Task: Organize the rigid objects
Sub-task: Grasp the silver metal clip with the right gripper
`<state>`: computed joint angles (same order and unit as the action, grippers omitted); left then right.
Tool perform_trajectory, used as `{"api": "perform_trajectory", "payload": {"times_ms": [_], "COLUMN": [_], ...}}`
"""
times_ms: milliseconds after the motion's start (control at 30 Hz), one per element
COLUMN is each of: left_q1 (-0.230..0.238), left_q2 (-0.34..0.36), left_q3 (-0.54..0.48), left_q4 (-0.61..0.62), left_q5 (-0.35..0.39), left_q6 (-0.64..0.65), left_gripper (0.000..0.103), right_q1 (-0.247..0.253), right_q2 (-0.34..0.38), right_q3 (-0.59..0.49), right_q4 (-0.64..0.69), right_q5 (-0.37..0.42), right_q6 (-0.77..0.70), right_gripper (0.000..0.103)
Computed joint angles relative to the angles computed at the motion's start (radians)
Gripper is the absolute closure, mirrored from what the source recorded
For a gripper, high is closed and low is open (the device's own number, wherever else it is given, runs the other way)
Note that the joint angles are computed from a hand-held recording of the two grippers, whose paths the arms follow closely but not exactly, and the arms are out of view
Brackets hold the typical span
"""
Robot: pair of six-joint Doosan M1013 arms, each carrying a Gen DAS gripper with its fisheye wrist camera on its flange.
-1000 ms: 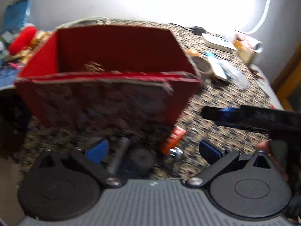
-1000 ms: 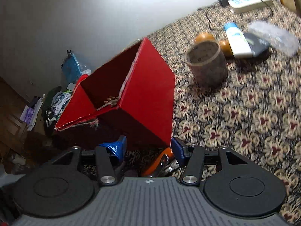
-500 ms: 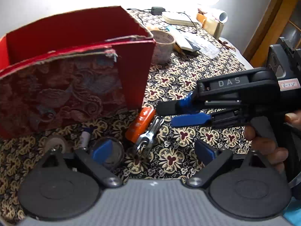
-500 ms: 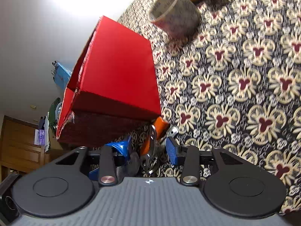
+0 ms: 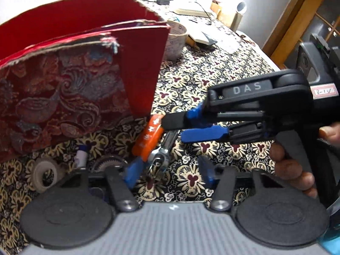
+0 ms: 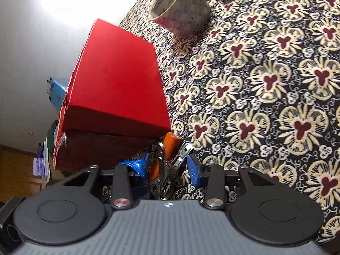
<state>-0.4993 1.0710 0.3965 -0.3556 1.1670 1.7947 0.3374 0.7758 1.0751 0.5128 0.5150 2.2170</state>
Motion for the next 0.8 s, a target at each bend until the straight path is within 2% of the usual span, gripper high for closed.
{"api": "perform_trajectory", "payload": {"times_ms": [67, 133, 167, 367, 567, 633, 733, 800], "left_q1": [0.000, 0.000, -0.001, 0.003, -0.005, -0.008, -0.012, -0.013], "left_q2": [0.020, 0.037, 0.042, 0.050, 0.102, 0.101, 0.072, 0.075], "left_q3": [-0.034, -0.067, -0.074, -0.089, -0.193, -0.192, -0.138, -0.149], "left_q4": [-0.005, 0.000, 0.005, -0.001, 0.008, 0.010, 0.010, 0.002], "left_q5": [0.036, 0.070, 0.077, 0.092, 0.142, 0.139, 0.096, 0.096], "left_q6": [0.008, 0.006, 0.004, 0.009, 0.023, 0.039, 0.075, 0.088], "left_gripper": [0.074, 0.084, 0.085, 0.085, 0.085, 0.085, 0.085, 0.085], "right_q1": [0.003, 0.005, 0.006, 0.008, 0.012, 0.012, 0.010, 0.010], "right_q2": [0.001, 0.007, 0.010, 0.024, 0.011, 0.005, -0.009, -0.019], "right_q3": [-0.004, -0.015, -0.022, -0.040, -0.020, -0.010, 0.014, 0.026], "right_q4": [-0.001, -0.024, -0.042, -0.070, -0.115, -0.123, -0.123, -0.138], "right_q5": [-0.003, 0.004, 0.012, 0.036, 0.013, 0.006, -0.019, -0.035], "right_q6": [-0.016, -0.017, -0.011, 0.012, 0.056, 0.067, 0.076, 0.090], "right_gripper": [0.084, 0.087, 0.090, 0.102, 0.103, 0.103, 0.103, 0.103]}}
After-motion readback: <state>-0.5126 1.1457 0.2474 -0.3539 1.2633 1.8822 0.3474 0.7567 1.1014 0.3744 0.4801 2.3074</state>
